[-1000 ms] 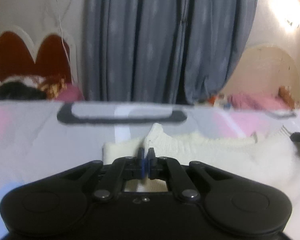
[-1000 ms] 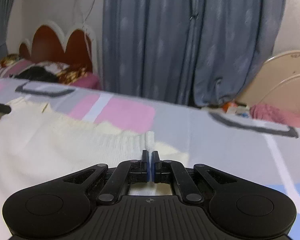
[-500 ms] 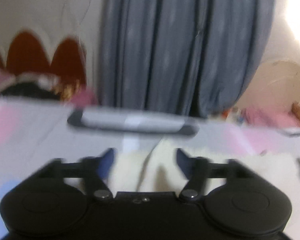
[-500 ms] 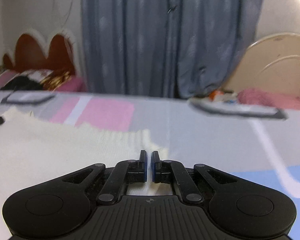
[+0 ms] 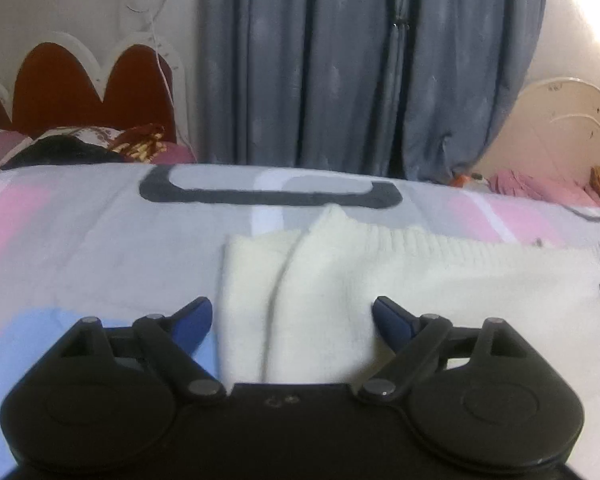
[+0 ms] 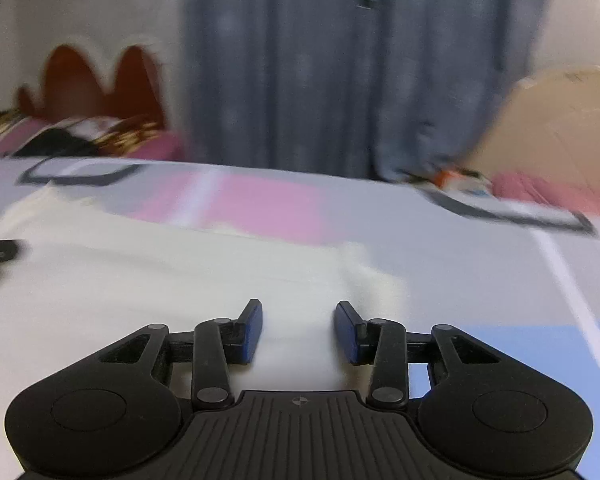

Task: Fold small clothes
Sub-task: 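Smooth the folded sweater flat with both open tools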

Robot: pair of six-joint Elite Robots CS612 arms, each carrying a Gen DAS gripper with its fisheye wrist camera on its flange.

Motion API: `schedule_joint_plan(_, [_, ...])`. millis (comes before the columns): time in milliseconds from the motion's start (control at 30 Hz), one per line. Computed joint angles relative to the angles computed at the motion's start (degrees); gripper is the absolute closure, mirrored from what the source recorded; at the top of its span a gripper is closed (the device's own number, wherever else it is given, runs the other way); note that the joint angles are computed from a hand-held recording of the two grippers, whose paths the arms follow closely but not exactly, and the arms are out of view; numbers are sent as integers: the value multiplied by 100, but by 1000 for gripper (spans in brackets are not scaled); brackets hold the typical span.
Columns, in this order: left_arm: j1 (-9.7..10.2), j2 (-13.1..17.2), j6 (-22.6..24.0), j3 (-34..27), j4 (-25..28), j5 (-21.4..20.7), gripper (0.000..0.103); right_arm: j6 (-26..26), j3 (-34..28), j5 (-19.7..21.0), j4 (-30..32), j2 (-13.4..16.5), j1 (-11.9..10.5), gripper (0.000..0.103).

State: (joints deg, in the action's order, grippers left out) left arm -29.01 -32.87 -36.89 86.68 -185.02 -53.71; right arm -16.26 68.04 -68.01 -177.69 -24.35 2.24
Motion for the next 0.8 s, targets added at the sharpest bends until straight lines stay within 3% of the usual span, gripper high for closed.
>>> schedule_joint_plan(67, [-89,-50,52,55,-104,287,23,131,142,-53,-243,-105,10,63])
schedule_joint_plan(100, [-151,-65,120,87,-294,345,20,106,289,133,-470,-188,-2,63])
schedule_joint_plan(200, [-306,-44,487,48,-597,-19,19,-216,699,715,-663,-419,4,60])
schedule_joint_plan(300, [-463,59,1024,-135,-510,-210,19,-872,975,853,-491,-519,133,60])
schedule_joint_plan(400, [-462,78,808,-108,-51,-351,17,-1231,1100,559,-552,-485,212,60])
schedule_joint_plan(500, [-440,-113,446,321,-266,-345,17,-986,1164,342,-704,-476,113,55])
schedule_joint_plan(600, [-533,-221,367,469,-393,-139,19,-844,1282,329,-720,-559,37,55])
schedule_joint_plan(733, [-599,-115,352,280,-511,-324,18,-775,1531,783,-900,-703,80,55])
schedule_joint_plan(800, [-659,-83,501,180,-108,-359,17,-1080,1681,848,-796,-765,168,55])
